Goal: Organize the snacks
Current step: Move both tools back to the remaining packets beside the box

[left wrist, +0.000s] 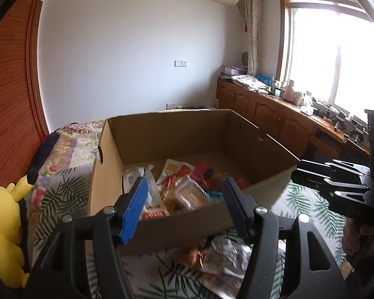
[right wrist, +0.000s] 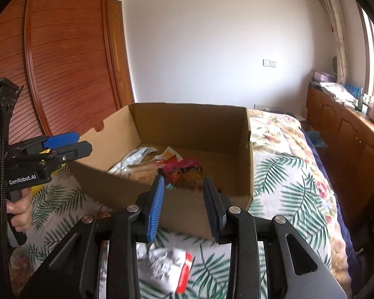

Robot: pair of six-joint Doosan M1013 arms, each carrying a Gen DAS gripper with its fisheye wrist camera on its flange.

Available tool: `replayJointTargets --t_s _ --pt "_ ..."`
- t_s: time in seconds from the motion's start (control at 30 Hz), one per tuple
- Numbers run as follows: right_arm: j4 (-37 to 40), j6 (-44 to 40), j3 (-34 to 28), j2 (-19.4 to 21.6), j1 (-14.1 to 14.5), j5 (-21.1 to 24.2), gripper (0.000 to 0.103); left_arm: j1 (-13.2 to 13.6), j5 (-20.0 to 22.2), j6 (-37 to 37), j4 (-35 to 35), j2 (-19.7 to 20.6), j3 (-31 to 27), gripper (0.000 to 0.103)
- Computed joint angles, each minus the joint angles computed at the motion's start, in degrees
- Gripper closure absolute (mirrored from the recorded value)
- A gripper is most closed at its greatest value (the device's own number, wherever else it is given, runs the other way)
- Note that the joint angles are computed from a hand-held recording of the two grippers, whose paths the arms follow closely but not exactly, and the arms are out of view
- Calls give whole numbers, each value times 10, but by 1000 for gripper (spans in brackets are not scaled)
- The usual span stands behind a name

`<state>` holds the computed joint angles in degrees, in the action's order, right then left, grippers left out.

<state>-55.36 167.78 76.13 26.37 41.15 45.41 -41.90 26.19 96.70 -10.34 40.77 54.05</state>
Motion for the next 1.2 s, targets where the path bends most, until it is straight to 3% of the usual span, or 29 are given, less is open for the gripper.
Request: replayJointTargets --t_s 0.3,0.57,0.93,1.2 --pt "8 30 19 -2 17 24 70 -3 -7 29 -33 -31 68 40" --pt "31 37 36 6 18 31 65 -14 18 24 -41 -25 91 40" --pt "63 49 58 10 12 23 56 -36 60 0 -12 -4 72 40" --pt "74 51 62 9 8 14 56 -47 117 -81 58 27 21 39"
